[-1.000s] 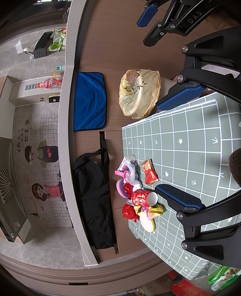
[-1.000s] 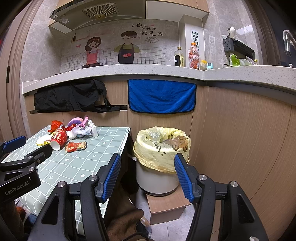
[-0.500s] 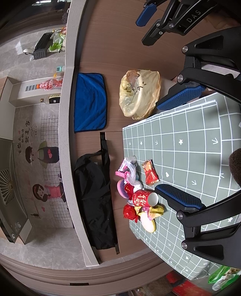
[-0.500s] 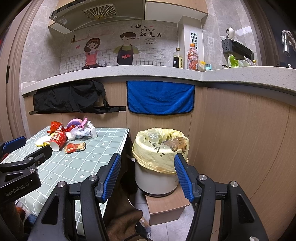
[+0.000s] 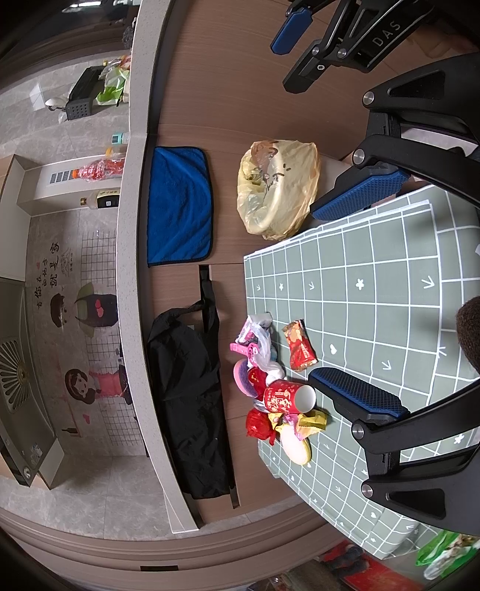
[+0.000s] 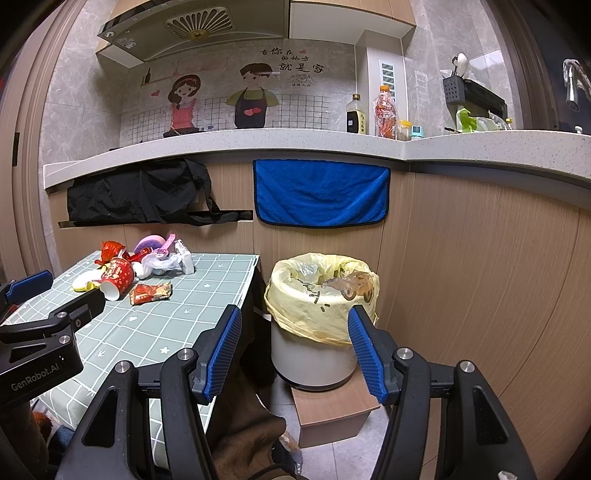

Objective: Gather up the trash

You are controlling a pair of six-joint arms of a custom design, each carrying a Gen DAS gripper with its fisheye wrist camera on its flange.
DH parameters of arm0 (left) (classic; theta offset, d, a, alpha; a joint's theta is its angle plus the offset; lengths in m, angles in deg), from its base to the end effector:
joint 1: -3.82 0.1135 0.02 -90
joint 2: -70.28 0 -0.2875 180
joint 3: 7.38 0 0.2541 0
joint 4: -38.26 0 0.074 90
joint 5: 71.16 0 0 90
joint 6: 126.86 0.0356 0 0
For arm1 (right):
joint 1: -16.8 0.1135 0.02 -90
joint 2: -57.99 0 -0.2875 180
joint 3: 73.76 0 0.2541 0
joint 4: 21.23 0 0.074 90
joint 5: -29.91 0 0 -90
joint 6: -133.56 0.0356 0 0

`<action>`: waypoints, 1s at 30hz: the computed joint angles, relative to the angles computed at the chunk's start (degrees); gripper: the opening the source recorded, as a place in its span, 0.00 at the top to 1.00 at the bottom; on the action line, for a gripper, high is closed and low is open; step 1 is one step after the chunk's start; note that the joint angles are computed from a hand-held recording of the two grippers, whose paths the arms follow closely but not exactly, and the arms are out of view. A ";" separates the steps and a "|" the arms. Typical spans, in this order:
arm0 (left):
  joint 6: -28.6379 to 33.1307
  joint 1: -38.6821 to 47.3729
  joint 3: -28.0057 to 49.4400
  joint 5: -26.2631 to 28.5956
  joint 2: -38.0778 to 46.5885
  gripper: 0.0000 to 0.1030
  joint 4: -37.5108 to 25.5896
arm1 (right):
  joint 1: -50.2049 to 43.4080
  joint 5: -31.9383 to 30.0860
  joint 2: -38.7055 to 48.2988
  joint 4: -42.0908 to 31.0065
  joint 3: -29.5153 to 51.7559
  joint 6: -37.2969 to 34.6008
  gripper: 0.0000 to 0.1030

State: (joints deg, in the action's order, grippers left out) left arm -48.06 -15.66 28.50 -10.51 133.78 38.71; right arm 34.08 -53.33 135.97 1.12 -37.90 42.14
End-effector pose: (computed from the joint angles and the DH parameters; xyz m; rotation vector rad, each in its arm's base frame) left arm 0.2041 -0.0537 0.2050 -0.1711 1.9771 0.1783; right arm 0.2414 0.0707 0.1873 -0.2323 1.8999 0.0737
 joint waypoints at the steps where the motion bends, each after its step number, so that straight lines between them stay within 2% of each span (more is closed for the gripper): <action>1: 0.04 0.05 -0.10 0.03 0.01 0.21 0.10 | 0.02 0.06 0.04 -0.10 0.06 -0.01 0.44; 4: -1.74 -3.30 2.02 -2.82 0.72 0.21 -2.35 | 0.00 0.06 0.00 -0.13 0.05 -0.04 0.44; 10: -2.71 -4.39 3.30 -3.60 1.60 0.21 -3.82 | 0.28 -0.08 0.17 -0.72 0.21 0.51 0.44; 14: -3.42 -3.76 3.81 -2.90 2.79 0.21 -3.80 | 0.26 -0.05 1.24 -0.63 0.64 0.49 0.44; 18: -2.00 -1.29 3.49 -0.57 4.51 0.21 -1.02 | 0.36 0.54 2.20 -0.56 1.55 0.01 0.44; 23: 1.45 5.51 5.00 5.11 7.89 0.21 2.65 | 0.06 0.75 6.55 -1.73 6.01 -0.91 0.44; 26: 4.81 10.51 7.46 8.94 11.94 0.21 4.51 | -0.04 0.00 11.02 -4.69 11.52 -0.73 0.44; 30: 9.53 19.72 14.14 18.03 20.15 0.21 3.81 | 1.44 0.27 17.58 -9.70 19.99 -0.62 0.44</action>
